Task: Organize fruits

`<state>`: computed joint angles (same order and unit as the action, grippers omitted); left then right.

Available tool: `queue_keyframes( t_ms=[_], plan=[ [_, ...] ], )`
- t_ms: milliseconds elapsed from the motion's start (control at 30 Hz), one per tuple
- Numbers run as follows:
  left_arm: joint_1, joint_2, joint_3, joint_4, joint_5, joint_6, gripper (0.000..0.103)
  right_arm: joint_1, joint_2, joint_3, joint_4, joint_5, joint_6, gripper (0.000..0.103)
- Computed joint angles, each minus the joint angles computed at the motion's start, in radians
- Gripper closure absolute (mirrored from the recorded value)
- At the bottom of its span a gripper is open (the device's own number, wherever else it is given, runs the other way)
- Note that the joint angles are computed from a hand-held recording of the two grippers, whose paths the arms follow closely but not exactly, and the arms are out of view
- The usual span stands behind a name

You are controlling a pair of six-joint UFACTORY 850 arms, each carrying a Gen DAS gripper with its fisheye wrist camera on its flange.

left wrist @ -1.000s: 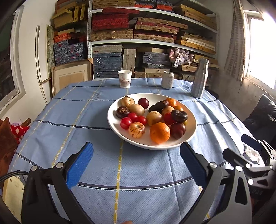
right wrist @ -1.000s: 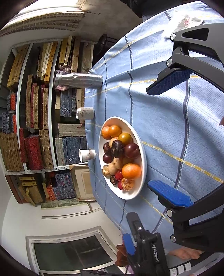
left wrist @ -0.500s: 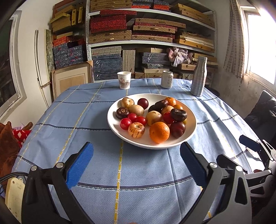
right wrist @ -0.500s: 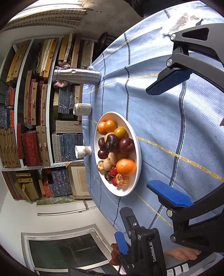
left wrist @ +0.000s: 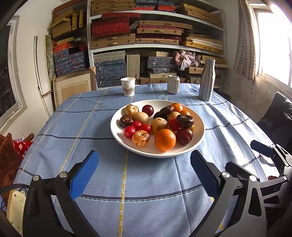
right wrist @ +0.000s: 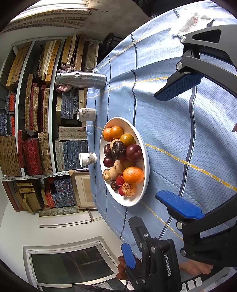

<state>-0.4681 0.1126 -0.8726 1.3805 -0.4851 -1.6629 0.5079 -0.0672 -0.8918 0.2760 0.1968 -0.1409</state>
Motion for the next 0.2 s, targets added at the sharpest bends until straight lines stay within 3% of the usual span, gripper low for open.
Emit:
queue_keyframes(
  t_ms=[200],
  plan=[
    [-0.005, -0.007, -0.007, -0.015, -0.006, 0.018, 0.005, 0.000, 0.000, 0.000, 0.006, -0.001, -0.005, 0.004]
  ],
)
